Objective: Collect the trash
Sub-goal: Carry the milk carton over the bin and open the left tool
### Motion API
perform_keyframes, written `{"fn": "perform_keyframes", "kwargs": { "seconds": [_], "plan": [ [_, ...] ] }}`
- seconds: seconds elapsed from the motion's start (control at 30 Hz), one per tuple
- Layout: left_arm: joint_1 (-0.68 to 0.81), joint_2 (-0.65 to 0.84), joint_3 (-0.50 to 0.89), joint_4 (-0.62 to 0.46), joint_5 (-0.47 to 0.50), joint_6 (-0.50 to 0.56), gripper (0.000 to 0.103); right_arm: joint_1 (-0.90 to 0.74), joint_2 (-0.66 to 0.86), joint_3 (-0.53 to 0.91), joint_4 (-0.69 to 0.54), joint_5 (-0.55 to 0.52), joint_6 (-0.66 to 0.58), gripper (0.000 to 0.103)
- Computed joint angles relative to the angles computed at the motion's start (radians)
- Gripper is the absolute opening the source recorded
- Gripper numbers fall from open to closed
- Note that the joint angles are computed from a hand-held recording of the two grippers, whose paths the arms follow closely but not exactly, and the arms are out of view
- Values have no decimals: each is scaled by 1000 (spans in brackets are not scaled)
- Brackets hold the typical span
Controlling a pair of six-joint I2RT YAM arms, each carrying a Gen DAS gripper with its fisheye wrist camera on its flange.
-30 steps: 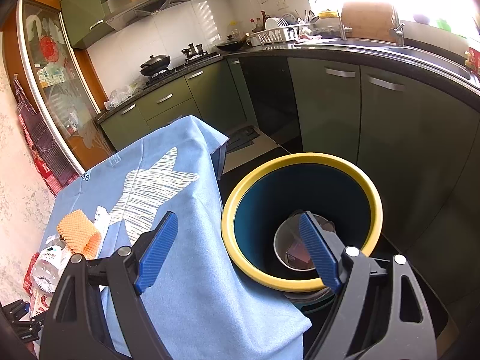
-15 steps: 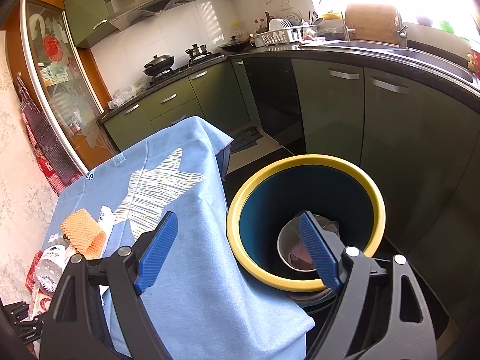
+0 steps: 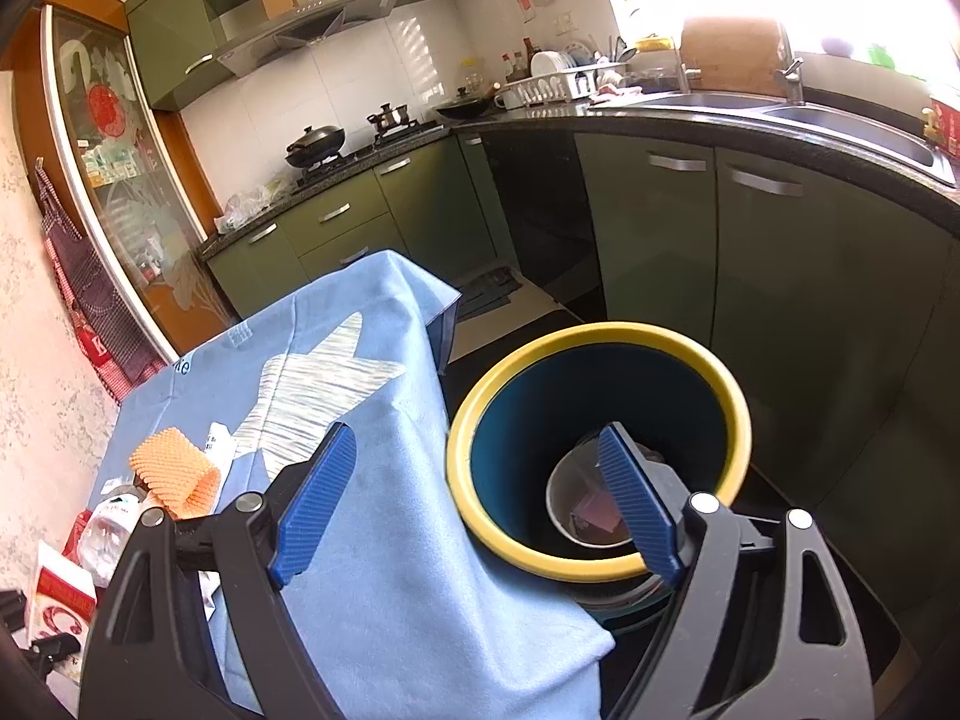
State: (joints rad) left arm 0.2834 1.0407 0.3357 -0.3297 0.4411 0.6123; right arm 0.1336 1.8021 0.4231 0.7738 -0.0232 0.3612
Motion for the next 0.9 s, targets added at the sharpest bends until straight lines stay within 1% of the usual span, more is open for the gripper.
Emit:
{"fn": "perform_keyframes", "kwargs": {
  "seconds": [0.07, 0.1, 0.17, 0.23, 0.3, 0.4, 0.5, 0.6, 0.63, 0.67, 0.77, 0.83, 0.9],
  "plan": [
    [-159, 69, 52, 51, -12, -84, 35, -18, -34, -29, 5, 10, -2, 79],
    [-256, 129, 90, 93, -30, -139, 34, -27, -47, -44, 12, 15, -2, 79],
    [-381, 210, 149, 148, -64, -203, 34, -54, -79, -75, 20, 22, -6, 79],
    [-512, 330, 239, 205, -106, -266, 35, -91, -111, -105, 26, 21, -12, 79],
    [-594, 437, 335, 227, -123, -311, 34, -137, -129, -127, 36, 8, -18, 79],
    [-707, 634, 536, 240, -160, -384, 35, -201, -131, -148, 60, -21, -24, 79],
    [-769, 794, 717, 209, -184, -437, 34, -257, -110, -156, 82, -56, -33, 79],
    [-823, 971, 932, 154, -231, -479, 35, -308, -86, -159, 100, -88, -42, 79],
    [-840, 1041, 1023, 126, -254, -495, 35, -327, -78, -161, 108, -98, -44, 79],
    [-850, 1089, 1084, 111, -275, -507, 37, -345, -68, -164, 117, -108, -47, 79],
    [-860, 1195, 1224, 89, -303, -543, 84, -388, -49, -171, 137, -131, -52, 79],
    [-859, 1225, 1272, 85, -312, -569, 84, -404, -39, -172, 144, -134, -55, 79],
    [-845, 1192, 1238, 110, -288, -595, 84, -401, -37, -174, 145, -127, -52, 79]
  ]
}}
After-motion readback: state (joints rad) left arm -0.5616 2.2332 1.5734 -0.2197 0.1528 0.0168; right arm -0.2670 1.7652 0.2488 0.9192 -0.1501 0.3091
